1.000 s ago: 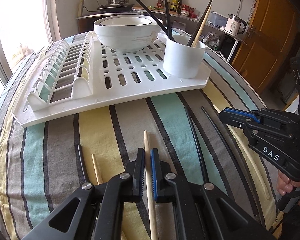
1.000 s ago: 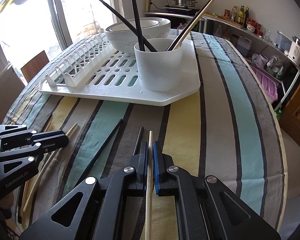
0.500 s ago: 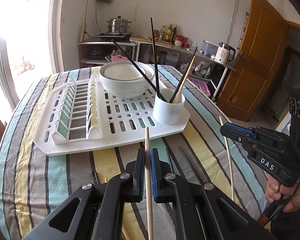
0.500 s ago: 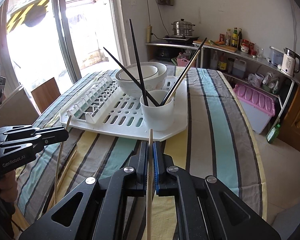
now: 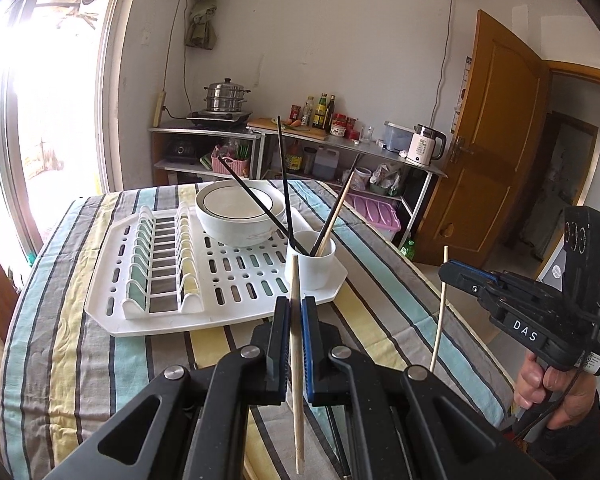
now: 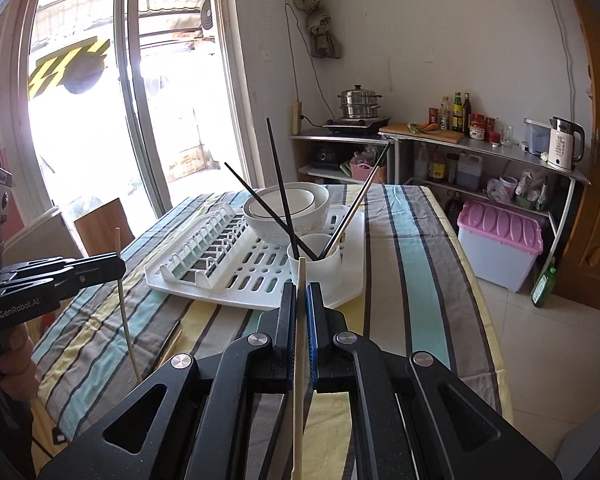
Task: Organize utensils
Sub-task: 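Lift both wooden chopsticks upright and carry them over the white cup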
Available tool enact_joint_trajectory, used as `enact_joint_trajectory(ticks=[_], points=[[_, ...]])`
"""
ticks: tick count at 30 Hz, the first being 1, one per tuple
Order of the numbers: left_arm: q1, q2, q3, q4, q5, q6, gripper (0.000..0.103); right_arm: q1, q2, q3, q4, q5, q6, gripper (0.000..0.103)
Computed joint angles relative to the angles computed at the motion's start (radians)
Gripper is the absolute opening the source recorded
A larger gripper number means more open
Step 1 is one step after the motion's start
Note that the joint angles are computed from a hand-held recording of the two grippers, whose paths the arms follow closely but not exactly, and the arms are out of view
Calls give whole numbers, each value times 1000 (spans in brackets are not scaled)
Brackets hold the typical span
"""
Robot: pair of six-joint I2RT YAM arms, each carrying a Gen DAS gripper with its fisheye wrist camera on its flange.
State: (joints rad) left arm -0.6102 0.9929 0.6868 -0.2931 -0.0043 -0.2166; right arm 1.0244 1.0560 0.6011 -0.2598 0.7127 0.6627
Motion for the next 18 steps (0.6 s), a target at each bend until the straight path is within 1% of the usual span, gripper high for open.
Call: enact_joint_trajectory(ticks=[5, 10, 18], points=[[-11, -14, 8, -7, -4, 3, 5, 23, -22, -3, -7, 30, 12, 5], [-15, 15, 41, -3, -4, 14, 5, 12, -37, -5, 6, 31, -7, 5], [0, 147, 158, 34, 27, 37, 5, -89, -15, 7, 95, -36, -90, 5]])
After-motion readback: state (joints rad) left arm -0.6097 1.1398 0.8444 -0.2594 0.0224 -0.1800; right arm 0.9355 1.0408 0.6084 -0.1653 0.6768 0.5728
